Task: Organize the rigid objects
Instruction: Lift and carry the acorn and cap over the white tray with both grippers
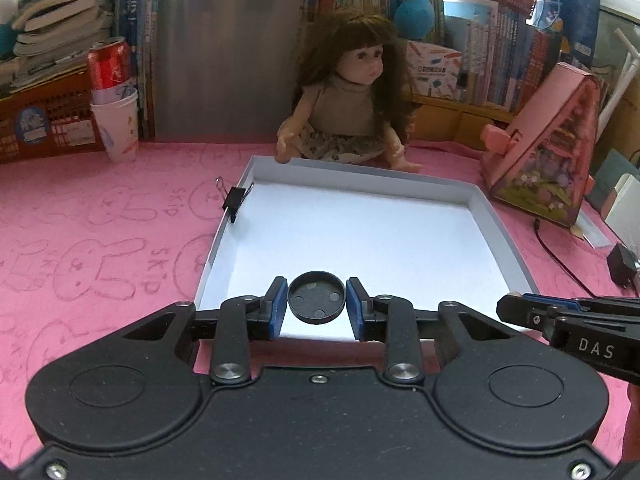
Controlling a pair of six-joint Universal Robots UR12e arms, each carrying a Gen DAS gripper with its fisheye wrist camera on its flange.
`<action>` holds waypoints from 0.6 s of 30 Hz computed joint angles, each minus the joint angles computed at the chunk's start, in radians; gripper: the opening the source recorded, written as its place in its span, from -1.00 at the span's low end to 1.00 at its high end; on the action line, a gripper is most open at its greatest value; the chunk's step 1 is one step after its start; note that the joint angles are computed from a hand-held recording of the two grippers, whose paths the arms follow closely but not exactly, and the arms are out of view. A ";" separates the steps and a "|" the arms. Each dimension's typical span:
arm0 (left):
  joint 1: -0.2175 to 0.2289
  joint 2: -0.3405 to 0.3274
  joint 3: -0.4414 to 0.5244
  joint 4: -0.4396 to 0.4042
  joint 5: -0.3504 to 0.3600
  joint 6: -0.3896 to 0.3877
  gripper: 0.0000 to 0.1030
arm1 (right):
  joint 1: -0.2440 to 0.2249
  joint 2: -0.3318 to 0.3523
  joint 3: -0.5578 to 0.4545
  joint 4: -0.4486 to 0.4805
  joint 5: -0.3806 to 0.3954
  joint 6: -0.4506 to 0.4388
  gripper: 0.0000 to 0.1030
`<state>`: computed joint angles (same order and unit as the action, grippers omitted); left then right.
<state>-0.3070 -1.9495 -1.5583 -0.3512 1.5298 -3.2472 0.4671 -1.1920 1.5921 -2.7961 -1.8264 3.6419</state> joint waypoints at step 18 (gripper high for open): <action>-0.022 -0.118 0.138 -0.117 0.059 0.038 -0.42 | -0.032 0.086 -0.130 0.188 0.010 0.012 -0.49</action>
<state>-0.3293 -2.0677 -1.4205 -0.4682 1.5889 -3.2091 0.4349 -1.1060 1.4621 -2.6082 -1.8165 3.6535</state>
